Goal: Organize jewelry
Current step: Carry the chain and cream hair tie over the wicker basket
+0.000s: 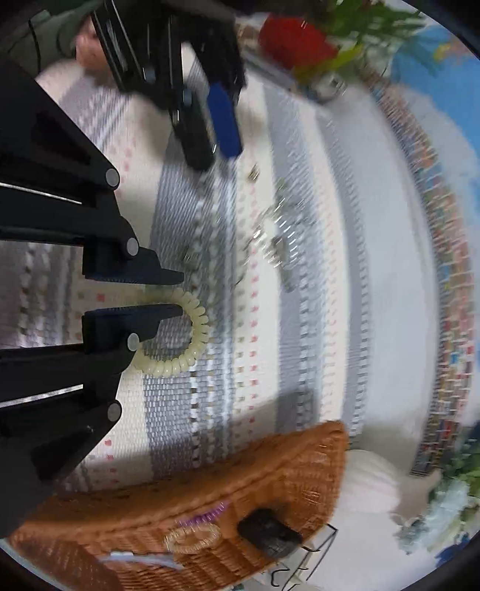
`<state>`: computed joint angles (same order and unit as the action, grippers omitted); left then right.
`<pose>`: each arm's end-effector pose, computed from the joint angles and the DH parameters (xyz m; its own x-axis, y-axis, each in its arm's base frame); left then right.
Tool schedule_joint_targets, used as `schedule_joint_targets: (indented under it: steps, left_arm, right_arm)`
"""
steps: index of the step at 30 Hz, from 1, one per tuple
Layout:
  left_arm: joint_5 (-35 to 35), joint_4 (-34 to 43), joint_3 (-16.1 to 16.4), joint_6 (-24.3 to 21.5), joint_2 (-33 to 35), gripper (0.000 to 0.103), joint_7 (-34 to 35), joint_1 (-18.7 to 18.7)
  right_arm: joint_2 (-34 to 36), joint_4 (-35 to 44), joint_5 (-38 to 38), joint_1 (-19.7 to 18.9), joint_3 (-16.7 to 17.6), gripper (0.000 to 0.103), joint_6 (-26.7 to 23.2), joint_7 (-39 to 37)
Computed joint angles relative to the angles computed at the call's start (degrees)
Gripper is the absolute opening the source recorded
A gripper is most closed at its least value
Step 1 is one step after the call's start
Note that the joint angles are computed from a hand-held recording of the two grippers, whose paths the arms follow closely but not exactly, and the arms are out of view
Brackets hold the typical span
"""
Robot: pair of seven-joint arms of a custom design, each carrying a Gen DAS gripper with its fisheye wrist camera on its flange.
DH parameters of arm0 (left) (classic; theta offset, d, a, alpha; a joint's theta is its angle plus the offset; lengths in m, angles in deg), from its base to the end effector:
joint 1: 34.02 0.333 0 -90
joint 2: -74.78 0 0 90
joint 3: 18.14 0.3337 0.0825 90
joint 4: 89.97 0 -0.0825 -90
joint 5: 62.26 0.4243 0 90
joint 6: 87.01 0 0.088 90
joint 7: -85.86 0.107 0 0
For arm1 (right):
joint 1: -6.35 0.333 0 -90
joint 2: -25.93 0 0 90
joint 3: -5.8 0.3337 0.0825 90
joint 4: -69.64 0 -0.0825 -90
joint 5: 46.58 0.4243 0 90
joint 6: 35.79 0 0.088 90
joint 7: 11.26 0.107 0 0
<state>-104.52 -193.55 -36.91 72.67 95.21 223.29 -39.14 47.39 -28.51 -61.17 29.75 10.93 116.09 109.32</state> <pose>0.6769 -0.2415 0.4112 -0.5933 -0.7797 0.2000 -0.6502 0.3178 -0.6901 0.6502 0.3523 0.4324 0.1671 -0.9807 -0.1018 -0.8368 -0.0864 -0.5407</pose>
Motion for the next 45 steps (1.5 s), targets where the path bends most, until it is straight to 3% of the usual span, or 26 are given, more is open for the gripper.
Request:
schedule_joint_targets:
  steps: [3,9,17,25,30,33,38,41,45]
  left_arm:
    - [-2.9,0.0,-1.2,-1.5,-1.3,0.031,2.2,1.2]
    - [1.2,0.8,0.2,-2.0,-3.2,0.032,0.3,-2.6]
    - [4.2,12.5,-1.2,-9.2,2.5,0.032,-2.3,-6.7]
    - [11.6,31.1,-1.3,-15.7,15.2,0.032,-11.1,-13.2]
    - [16.5,46.6,-1.1,-23.1,25.6,0.031,-17.6,-16.9]
    - [18.5,54.8,-1.2,-28.2,31.0,0.031,-20.0,-18.7]
    - [20.4,57.4,-1.2,-31.0,33.2,0.032,-20.8,-20.1]
    - [19.1,57.1,-2.3,-32.1,33.4,0.032,-20.4,-19.4]
    - [17.0,60.2,-3.0,-36.2,35.2,0.064,-22.7,-18.6]
  right_arm:
    - [-4.0,-3.2,-1.0,0.1,-0.2,0.011,2.8,0.3]
    - [-10.2,-7.5,-5.5,-0.5,-1.9,0.011,5.5,3.6]
    - [-18.7,-17.2,-2.8,-6.6,-2.7,0.011,9.8,4.2]
    - [-22.3,-24.1,7.1,-10.7,-3.7,0.011,12.2,-2.9]
    - [-22.1,-26.2,24.3,-11.1,-4.0,0.011,12.0,-16.9]
    - [-22.5,-27.2,24.6,-11.8,-4.1,0.012,11.3,-16.8]
    - [-22.8,-27.7,22.4,-12.7,-4.5,0.012,10.3,-14.5]
    - [-22.9,-28.2,27.9,-12.8,-4.9,0.014,10.2,-17.5]
    - [-23.3,-28.4,39.5,-12.6,-5.3,0.016,10.0,-25.6]
